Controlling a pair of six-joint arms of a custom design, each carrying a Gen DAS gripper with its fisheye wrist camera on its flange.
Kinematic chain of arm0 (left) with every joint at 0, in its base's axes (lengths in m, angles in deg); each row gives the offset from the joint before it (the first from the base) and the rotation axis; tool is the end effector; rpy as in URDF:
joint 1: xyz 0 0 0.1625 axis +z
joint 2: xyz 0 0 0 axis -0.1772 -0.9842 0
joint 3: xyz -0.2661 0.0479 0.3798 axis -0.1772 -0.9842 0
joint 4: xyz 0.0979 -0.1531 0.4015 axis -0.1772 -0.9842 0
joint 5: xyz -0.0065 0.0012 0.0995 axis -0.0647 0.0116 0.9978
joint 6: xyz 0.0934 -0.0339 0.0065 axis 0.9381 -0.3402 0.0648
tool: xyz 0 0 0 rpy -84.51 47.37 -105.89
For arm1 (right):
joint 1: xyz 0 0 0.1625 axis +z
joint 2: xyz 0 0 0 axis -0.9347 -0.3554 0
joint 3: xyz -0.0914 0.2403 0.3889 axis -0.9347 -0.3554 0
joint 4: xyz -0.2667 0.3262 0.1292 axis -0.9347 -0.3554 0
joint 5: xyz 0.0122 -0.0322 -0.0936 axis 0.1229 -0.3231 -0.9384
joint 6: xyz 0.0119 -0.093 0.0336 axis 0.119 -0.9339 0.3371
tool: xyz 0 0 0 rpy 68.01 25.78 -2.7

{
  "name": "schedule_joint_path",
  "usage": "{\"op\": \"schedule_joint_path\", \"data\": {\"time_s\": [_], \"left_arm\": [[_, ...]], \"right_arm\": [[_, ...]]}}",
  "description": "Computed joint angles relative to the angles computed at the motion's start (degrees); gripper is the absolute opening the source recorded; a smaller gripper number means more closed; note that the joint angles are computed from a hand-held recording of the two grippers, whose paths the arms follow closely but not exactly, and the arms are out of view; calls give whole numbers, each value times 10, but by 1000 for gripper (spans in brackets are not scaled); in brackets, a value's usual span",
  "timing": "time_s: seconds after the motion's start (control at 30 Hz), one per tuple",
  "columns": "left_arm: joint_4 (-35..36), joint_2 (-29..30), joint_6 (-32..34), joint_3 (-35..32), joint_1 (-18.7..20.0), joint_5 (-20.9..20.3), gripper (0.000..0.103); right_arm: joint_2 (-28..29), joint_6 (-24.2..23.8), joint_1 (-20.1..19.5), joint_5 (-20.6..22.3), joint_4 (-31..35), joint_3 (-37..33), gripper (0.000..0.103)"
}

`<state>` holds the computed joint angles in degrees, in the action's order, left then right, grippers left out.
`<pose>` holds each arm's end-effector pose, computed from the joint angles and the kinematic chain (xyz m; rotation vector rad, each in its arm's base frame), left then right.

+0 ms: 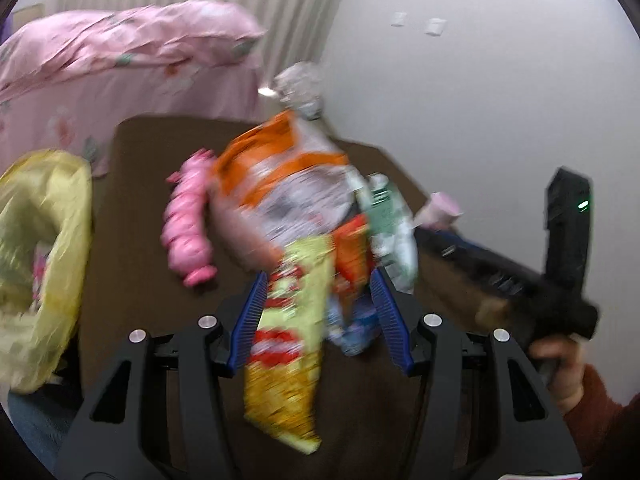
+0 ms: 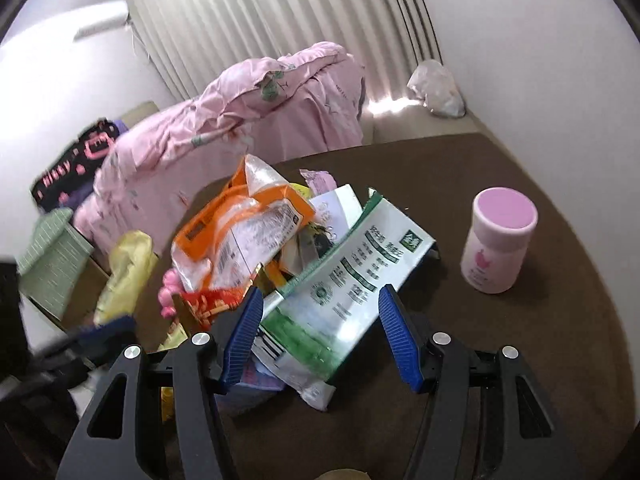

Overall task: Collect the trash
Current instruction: 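Grasp a gold-red snack wrapper with the left tool while the right tool grasps the milk carton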

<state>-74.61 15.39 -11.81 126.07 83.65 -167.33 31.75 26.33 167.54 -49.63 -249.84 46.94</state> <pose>-0.1053 -0.8402 0.1591 1.2926 2.7039 -0.4927 0.1813 -0.7277 0.0398 -0.1573 -2.2494 1.3174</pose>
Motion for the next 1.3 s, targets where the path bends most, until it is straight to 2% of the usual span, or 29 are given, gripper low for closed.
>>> {"op": "schedule_joint_path", "data": {"time_s": [0.1,0.17,0.2,0.23,0.33,0.47,0.57,0.67,0.8,0.9,0.97,1.0,1.07,1.13,1.17,1.27,1.3], "left_arm": [[-15,15,17,-2,-12,5,51],[-3,40,14,-24,-19,26,51],[16,50,9,-39,-20,31,35],[35,58,2,-53,-19,35,13],[60,61,-30,-75,-10,14,14],[27,34,-60,-68,3,-15,14],[23,22,-75,-72,10,-24,14],[38,19,-84,-85,20,-32,14],[60,28,-98,-104,33,-29,14],[62,34,-122,-111,39,-15,15],[67,36,-127,-114,41,-7,17],[67,34,-127,-112,41,-4,19],[61,31,-122,-106,41,0,22],[56,25,-115,-97,41,0,29],[53,23,-112,-95,40,0,30],[30,10,-93,-75,39,2,39],[20,4,-85,-66,38,4,41]], "right_arm": [[-6,23,-3,-10,-12,13,57],[-12,46,-7,-4,-13,20,57],[-14,50,-8,-5,-12,20,57],[-15,55,-9,-9,-12,18,57],[-14,87,-15,-8,5,3,57],[-1,139,-25,1,34,-40,57],[14,141,-26,-15,88,-82,57],[18,106,-21,-35,117,-92,57],[0,52,-21,-3,119,-52,57],[-19,56,-21,3,133,-21,57],[-35,41,-17,-1,167,-3,57],[-38,28,-14,-12,181,1,57],[-32,-13,0,-77,203,-1,57],[-21,-48,9,-123,181,-1,57],[-23,-58,11,-122,152,11,57],[-57,-8,-4,-34,121,61,59],[-60,-1,-7,-29,117,63,59]]}}
